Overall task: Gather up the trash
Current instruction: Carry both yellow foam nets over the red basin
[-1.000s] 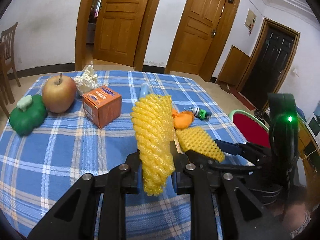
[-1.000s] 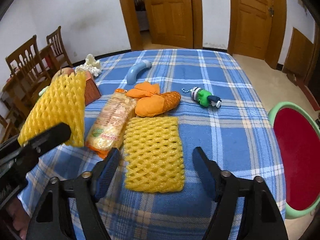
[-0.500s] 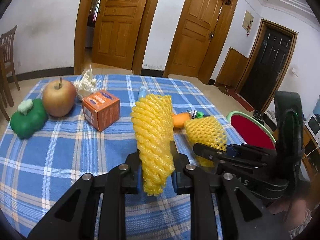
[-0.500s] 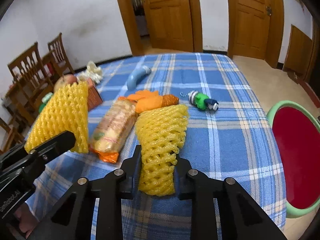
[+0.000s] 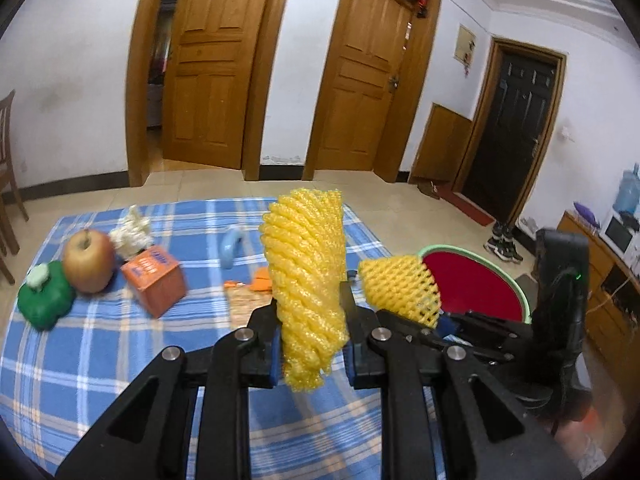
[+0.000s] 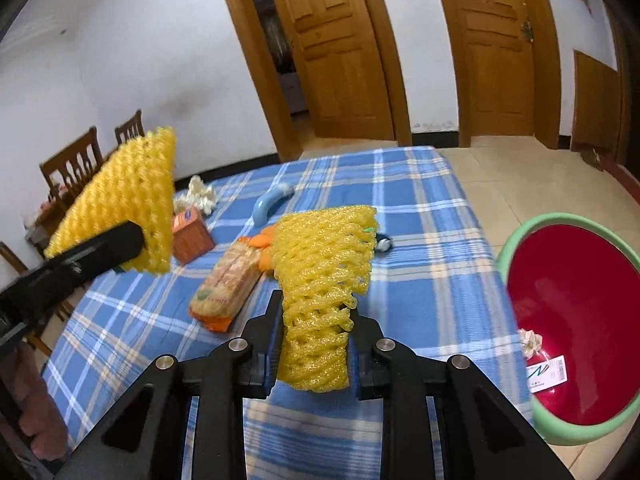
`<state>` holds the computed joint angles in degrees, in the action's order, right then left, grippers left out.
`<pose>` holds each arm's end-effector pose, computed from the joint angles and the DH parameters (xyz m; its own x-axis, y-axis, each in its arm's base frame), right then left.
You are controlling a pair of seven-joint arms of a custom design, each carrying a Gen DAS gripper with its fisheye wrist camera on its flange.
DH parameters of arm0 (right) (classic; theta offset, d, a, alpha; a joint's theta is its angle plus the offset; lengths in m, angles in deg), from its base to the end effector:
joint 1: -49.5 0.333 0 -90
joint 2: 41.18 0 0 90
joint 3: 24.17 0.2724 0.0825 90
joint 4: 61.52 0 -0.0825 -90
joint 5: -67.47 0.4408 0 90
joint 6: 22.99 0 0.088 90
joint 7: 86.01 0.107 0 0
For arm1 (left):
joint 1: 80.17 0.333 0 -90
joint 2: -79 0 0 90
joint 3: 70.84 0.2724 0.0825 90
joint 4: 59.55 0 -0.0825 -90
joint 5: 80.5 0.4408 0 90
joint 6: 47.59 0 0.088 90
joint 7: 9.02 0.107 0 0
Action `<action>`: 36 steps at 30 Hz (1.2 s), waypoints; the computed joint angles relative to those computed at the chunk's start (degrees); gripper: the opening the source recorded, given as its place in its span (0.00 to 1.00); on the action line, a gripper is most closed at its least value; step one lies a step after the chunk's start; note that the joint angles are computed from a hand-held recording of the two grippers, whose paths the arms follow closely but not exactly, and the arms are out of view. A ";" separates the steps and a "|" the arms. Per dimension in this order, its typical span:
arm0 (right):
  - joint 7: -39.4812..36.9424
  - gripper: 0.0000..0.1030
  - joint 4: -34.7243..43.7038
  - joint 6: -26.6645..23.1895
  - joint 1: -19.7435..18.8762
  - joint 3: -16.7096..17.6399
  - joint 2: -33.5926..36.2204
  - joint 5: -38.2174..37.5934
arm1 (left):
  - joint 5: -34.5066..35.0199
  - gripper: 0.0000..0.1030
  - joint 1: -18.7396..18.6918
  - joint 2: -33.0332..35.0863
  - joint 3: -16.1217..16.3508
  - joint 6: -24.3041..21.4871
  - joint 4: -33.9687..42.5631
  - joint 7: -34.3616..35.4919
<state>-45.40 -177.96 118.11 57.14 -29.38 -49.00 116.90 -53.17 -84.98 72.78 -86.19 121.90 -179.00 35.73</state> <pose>0.6199 0.0237 0.5077 0.4536 -0.8501 -0.2676 -0.6721 -0.1291 -0.7291 0.5753 -0.2487 0.5182 -0.1041 -0.9755 0.1938 -0.5618 -0.1031 -0.8208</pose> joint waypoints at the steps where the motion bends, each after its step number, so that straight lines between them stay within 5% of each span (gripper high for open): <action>1: 0.01 0.26 0.00 -0.11 -0.18 -0.29 -0.13 0.60 | 0.19 0.21 -0.15 0.91 -0.21 -0.13 0.97 0.16; 6: -1.55 0.26 1.25 -1.37 -1.49 -1.29 0.75 3.06 | 10.26 0.21 -2.19 6.36 0.46 2.32 6.04 -8.52; 17: -4.04 0.26 3.37 -2.96 -5.91 -1.95 2.68 7.19 | 9.96 0.21 -12.00 15.18 5.86 -1.16 16.41 -3.86; 26: -3.11 0.26 3.24 -1.75 -7.95 -2.92 2.92 9.44 | 2.48 0.21 -17.17 23.01 8.02 -3.14 25.71 4.07; 36: 2.07 0.27 3.48 0.54 -11.61 -3.69 4.72 6.28 | -12.83 0.21 -20.18 36.49 5.98 -10.75 42.23 20.88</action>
<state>-43.33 -174.47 118.65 45.53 -33.07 -44.28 123.18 -66.00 -105.16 109.27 -80.21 111.16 -136.77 56.61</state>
